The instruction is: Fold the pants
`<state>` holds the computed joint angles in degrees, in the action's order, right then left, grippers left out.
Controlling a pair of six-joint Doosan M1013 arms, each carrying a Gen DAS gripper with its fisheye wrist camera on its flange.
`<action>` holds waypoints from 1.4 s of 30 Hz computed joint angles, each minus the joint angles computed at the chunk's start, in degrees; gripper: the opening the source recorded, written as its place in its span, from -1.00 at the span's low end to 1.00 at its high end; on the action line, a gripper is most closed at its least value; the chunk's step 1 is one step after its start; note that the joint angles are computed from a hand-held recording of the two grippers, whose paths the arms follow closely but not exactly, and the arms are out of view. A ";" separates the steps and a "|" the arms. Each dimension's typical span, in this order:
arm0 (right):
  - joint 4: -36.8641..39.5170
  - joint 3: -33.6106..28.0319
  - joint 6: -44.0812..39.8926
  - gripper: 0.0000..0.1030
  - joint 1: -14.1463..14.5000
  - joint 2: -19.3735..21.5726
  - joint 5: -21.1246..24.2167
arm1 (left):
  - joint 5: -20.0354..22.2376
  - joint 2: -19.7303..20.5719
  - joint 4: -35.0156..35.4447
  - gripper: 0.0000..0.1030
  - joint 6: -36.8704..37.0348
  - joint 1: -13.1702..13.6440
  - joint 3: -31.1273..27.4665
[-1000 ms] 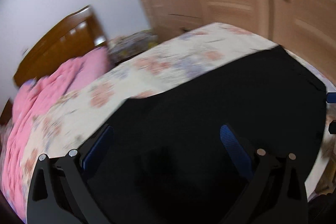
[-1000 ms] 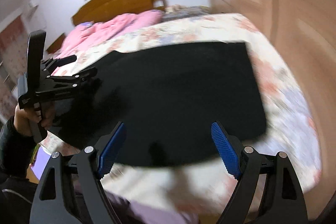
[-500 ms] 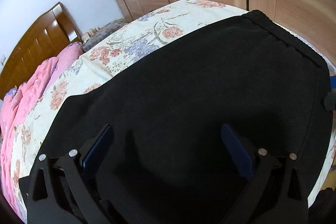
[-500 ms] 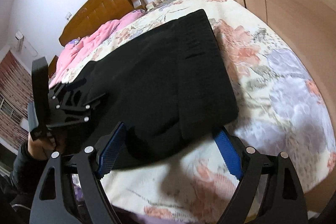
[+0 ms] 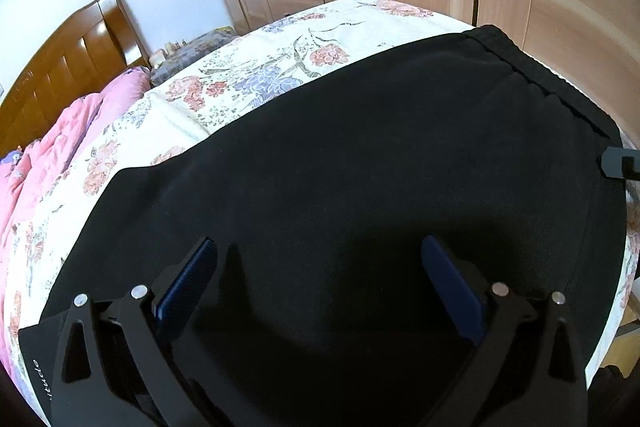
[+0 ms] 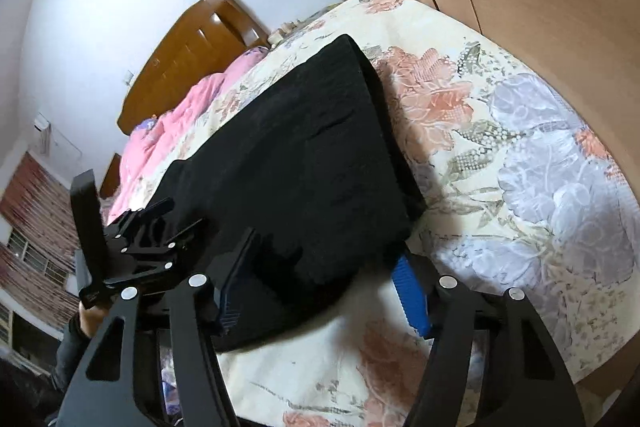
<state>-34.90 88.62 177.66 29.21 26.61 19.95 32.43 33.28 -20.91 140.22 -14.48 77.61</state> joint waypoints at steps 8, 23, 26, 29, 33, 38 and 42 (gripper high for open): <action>-16.36 -4.55 0.18 -0.25 3.69 0.86 10.59 | 5.49 -0.28 -3.36 0.96 4.33 -1.14 -3.66; -18.75 0.13 13.18 -0.12 1.66 0.32 3.01 | 16.70 5.95 2.16 0.96 0.45 -8.54 -16.75; -13.01 1.29 10.58 0.00 0.44 0.16 -0.41 | 16.33 6.45 1.18 0.96 -1.35 -7.27 -16.22; -12.63 2.54 12.06 0.15 -0.44 0.10 -4.78 | 14.82 5.82 -0.18 0.96 -0.64 -6.17 -14.87; -11.27 0.92 8.67 0.01 0.03 0.75 -1.79 | 13.73 5.02 -0.93 0.96 0.98 -5.69 -14.09; -15.89 -2.19 5.80 -0.31 2.11 1.27 5.65 | 12.60 3.38 -2.67 0.96 3.10 -5.30 -12.43; -12.70 -8.03 -6.69 -0.37 4.31 3.26 16.62 | 11.86 1.80 -4.18 0.96 4.96 -4.54 -11.09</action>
